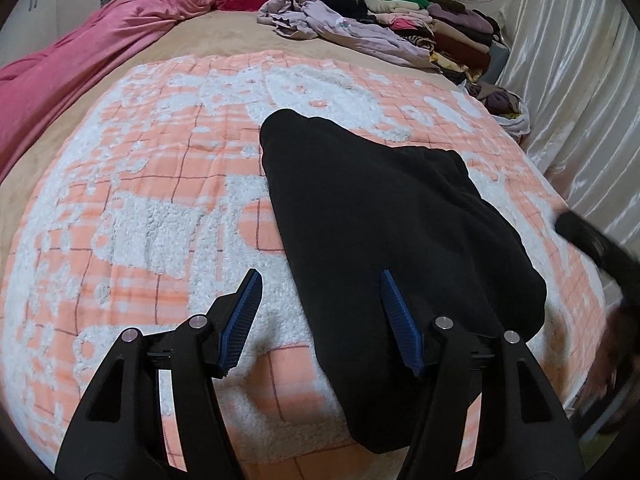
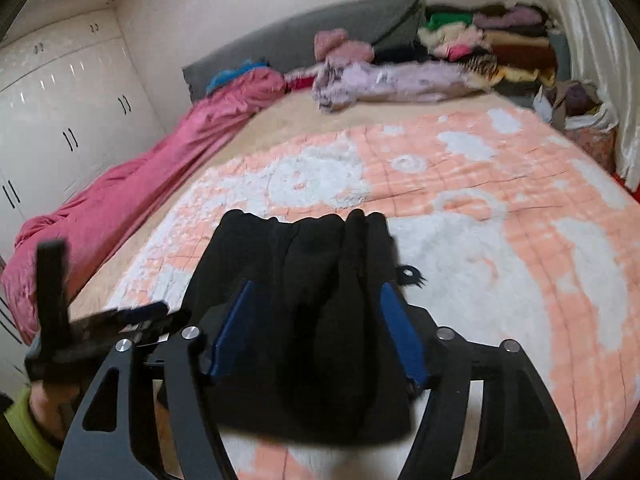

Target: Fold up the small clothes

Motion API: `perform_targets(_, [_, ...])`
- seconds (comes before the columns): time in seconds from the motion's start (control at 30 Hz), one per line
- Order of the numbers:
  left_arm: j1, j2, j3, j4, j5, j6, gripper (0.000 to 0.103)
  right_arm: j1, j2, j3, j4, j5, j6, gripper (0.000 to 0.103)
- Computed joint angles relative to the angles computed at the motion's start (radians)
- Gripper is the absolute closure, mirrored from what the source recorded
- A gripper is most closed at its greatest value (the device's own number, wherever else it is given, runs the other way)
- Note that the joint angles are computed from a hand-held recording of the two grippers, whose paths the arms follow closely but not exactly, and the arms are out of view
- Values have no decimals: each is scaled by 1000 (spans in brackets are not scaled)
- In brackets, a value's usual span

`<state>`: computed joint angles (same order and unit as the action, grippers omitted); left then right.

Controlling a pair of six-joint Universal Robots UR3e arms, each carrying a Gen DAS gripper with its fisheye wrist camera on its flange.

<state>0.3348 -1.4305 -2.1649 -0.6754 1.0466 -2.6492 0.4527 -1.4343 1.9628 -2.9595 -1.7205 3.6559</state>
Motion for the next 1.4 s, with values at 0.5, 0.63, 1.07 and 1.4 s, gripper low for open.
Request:
perform_targets(0.5, [26, 1, 0, -37, -35, 44, 47, -159, 263, -322, 253, 287, -14, 52])
perform_targets(0.63, [24, -3, 2, -34, -32, 42, 47, -140, 296, -357, 269, 256, -32, 73])
perform_targets(1.07, [27, 19, 37, -113, -58, 58, 46, -75, 186, -269, 117, 71, -164, 90])
perform_targets(1.4, [-81, -20, 44, -77, -15, 23, 40, -183, 234, -207, 161, 139, -174, 87])
